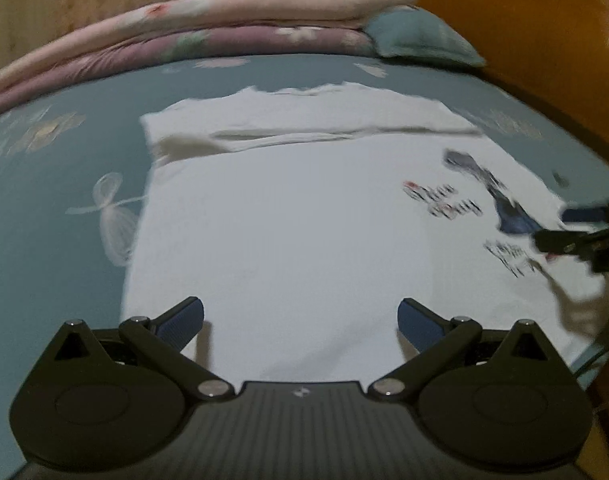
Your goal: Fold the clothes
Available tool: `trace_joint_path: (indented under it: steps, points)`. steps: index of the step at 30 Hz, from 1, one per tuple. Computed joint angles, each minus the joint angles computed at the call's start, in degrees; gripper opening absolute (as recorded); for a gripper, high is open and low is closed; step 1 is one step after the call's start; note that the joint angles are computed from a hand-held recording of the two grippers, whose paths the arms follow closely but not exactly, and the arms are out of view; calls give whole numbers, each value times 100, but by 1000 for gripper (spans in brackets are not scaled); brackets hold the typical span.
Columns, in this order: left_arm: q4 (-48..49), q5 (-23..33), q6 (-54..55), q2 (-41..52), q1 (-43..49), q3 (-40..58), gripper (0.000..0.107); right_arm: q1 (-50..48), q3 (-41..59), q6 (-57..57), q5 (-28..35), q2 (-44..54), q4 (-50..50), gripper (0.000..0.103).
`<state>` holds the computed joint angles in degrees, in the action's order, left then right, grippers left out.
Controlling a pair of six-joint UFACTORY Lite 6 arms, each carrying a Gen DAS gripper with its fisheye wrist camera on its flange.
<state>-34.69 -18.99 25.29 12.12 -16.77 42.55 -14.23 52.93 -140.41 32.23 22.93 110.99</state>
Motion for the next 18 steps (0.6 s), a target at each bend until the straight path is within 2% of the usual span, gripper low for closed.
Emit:
trace_joint_path:
  steps: [2,3,7,9,13,18]
  points:
    - [-756,-282,808,111,-239,-17,103,184,-299,-642,-152,-138,432,103]
    - [-821,-211,852,52,-215,-59,102,77,-375,-603,-70,-180,387,103]
    - [-838,-21,960,-543,-51,-489,102,-399,-610,-238,-65,-607,-222,103]
    - [-1100,-114,1569,-943,-209,-794,102,-666,-777,-148,167,-873,-789,103]
    - [-1705,-173,2971,-1522,-894,-1188,102,-662,-1366,-1064,335,-1510,-1013,103]
    - [-3029,-1137,4850,-1364,-2181,-1279,102,-443,-2183,-1882,416,-2392,-872,103]
